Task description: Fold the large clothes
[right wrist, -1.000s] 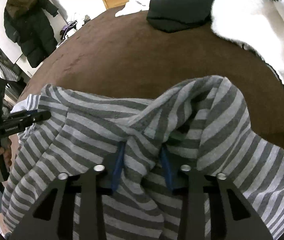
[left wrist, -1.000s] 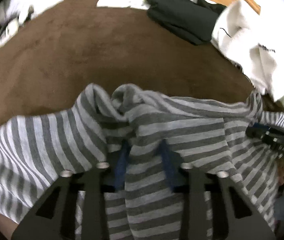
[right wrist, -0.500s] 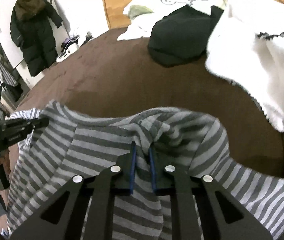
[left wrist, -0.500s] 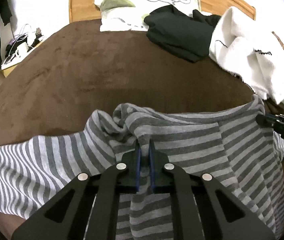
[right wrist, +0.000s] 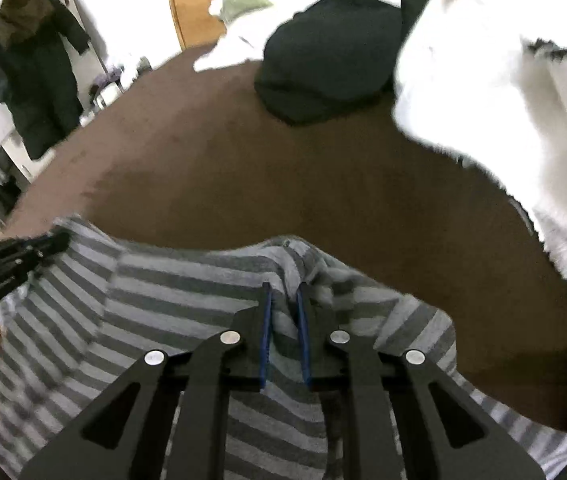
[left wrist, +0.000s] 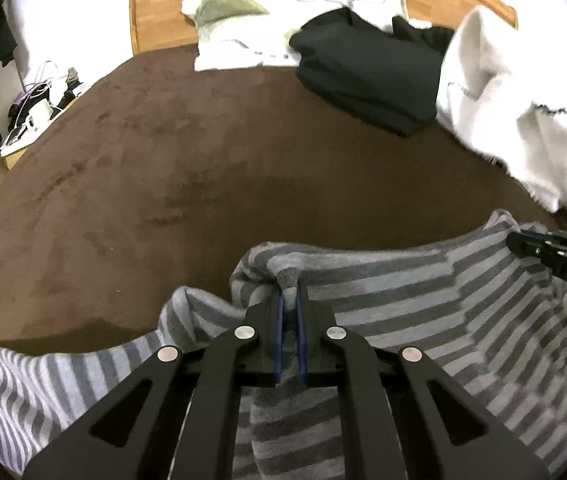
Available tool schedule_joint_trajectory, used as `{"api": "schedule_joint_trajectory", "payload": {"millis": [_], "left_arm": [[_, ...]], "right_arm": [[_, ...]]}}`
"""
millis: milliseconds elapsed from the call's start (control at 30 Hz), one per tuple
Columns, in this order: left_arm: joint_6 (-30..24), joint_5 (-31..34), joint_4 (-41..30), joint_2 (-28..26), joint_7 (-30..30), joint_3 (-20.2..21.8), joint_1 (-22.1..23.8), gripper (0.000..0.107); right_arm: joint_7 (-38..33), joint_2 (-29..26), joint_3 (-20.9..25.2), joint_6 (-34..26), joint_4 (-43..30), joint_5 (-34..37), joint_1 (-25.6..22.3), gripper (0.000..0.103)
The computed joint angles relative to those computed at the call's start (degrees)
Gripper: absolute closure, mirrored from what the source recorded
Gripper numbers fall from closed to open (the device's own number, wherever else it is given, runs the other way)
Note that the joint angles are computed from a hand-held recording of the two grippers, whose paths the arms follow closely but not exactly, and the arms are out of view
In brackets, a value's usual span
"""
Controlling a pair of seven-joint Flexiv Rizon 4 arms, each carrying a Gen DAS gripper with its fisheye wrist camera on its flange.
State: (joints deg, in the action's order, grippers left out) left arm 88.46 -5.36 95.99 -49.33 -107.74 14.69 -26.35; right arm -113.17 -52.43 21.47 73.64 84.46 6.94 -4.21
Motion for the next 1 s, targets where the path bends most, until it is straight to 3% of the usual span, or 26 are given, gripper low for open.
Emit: {"api": "schedule_joint_trajectory", "payload": {"millis": [167,267,300,333,367,400,433,500,600,700,900,1000], "left_arm": [[1.33,-0.26,0.43,-1.01,-0.01,-0.42,0.16,0.096],[0.47,-0.68,0.65,-0.18,0.92,-2.05,1.41,0.09],[-0.02,-0.64,0.72,0.21,1.67,-3.01,2.11,0.081],[-1.56,-0.36,0.9,1.15,2.87,-3.81,2.63,0.061],[-2.66,-0.02,1.16,1.94,3.64,-4.26,2.88,0.047],[-3.29,0.15,2.06,3.31,4.86,-4.59,2.65,0.025],[-3.75,1.51,2.21,4.02,3.92,-3.06,1.16,0.015],[-4.62,3.79,2.98,5.84,3.62,-0.93,-1.5,0.015],[-7.19,5.13,4.5,8.65,3.7,-3.23,-1.58,0.01],[-8.89,6.24,5.69,10.18,2.57,-5.03,-2.09,0.01],[-5.31,6.47,9.72,11.04,1.83,-9.38,-0.12,0.01],[-4.33,6.68,11.84,11.21,2.54,-9.82,-0.27,0.01]], "right_arm": [[-0.27,-0.65,0.08,0.51,-0.02,0.27,-0.14,0.088],[0.06,0.35,-0.95,0.56,0.9,-0.72,0.78,0.08],[0.59,1.01,-1.51,0.39,1.34,-1.01,1.19,0.066],[1.75,2.34,-3.13,1.2,2.73,-1.49,2.32,0.039],[2.09,3.84,-3.94,2.92,4.64,-1.85,2.83,0.03],[1.49,4.82,-3.23,3.93,5.99,-2.03,2.18,0.026],[0.73,6.25,-2.37,4.88,7.74,-2.16,1.38,0.026],[-0.58,8.96,0.07,4.51,10.56,-1.89,-0.79,0.025],[-1.43,13.0,1.36,3.42,15.37,-0.9,-1.63,0.017],[-2.34,16.31,-0.18,6.77,21.72,-1.55,0.7,0.017],[-4.75,16.83,2.02,5.83,25.76,-2.0,-0.69,0.017],[-5.36,17.18,0.87,6.62,28.35,-2.47,0.08,0.017]]}}
